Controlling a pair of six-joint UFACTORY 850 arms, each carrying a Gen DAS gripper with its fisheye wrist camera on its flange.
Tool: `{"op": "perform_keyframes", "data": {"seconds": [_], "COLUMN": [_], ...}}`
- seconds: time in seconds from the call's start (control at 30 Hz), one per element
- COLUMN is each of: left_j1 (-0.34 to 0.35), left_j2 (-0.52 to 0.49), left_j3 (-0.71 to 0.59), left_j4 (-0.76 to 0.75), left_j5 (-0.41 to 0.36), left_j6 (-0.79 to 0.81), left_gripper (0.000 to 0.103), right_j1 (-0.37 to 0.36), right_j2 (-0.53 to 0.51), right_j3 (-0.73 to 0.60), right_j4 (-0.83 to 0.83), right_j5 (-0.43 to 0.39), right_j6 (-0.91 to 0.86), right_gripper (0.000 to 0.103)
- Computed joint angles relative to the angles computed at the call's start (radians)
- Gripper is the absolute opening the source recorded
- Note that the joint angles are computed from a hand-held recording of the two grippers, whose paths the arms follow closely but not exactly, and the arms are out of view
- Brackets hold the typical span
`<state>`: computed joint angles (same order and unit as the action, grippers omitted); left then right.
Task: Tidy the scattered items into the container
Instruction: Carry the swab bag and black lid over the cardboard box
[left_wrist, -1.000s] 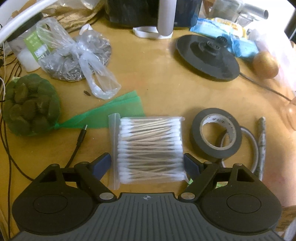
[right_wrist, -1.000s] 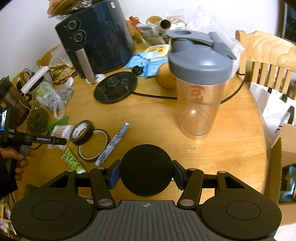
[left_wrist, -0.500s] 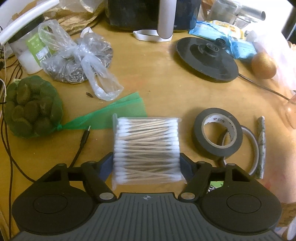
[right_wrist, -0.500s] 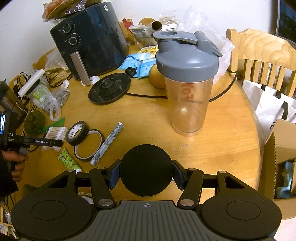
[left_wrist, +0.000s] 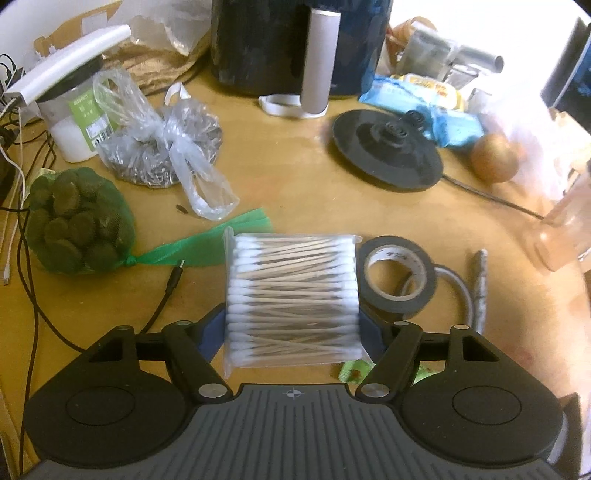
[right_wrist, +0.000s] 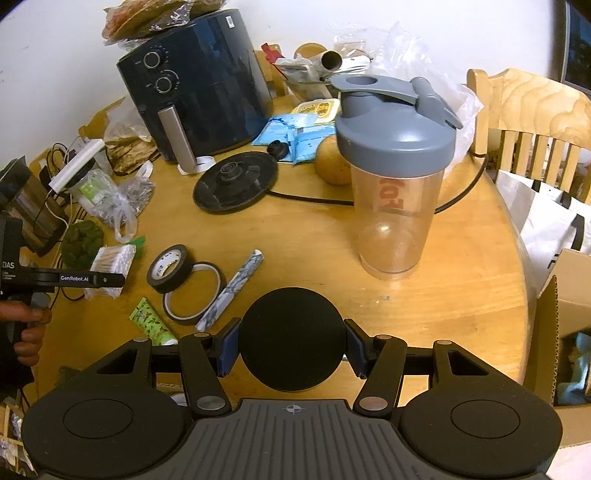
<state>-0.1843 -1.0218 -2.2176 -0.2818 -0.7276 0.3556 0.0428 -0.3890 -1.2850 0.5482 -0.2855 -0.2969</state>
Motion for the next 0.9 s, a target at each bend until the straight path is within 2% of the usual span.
{"op": "perform_keyframes", "data": {"seconds": [0.57, 0.9], "left_j1": [0.008, 0.008], "left_j2": [0.227, 0.35], "left_j3": [0.292, 0.459], "left_j4": [-0.189, -0.308], "left_j5": [0.101, 0.104], "left_j6": [0.154, 0.247], "left_gripper": [0.071, 0.071], "right_j1": [0.028, 0.045], "right_j2": [0.029, 0.057], "right_j3": [0.012, 0.044], "right_j4": [0.179, 0.275], "right_j5": [-0.012, -0.019], "right_j6": [-0.198, -0.296], "right_gripper": [0.06, 0.06]}}
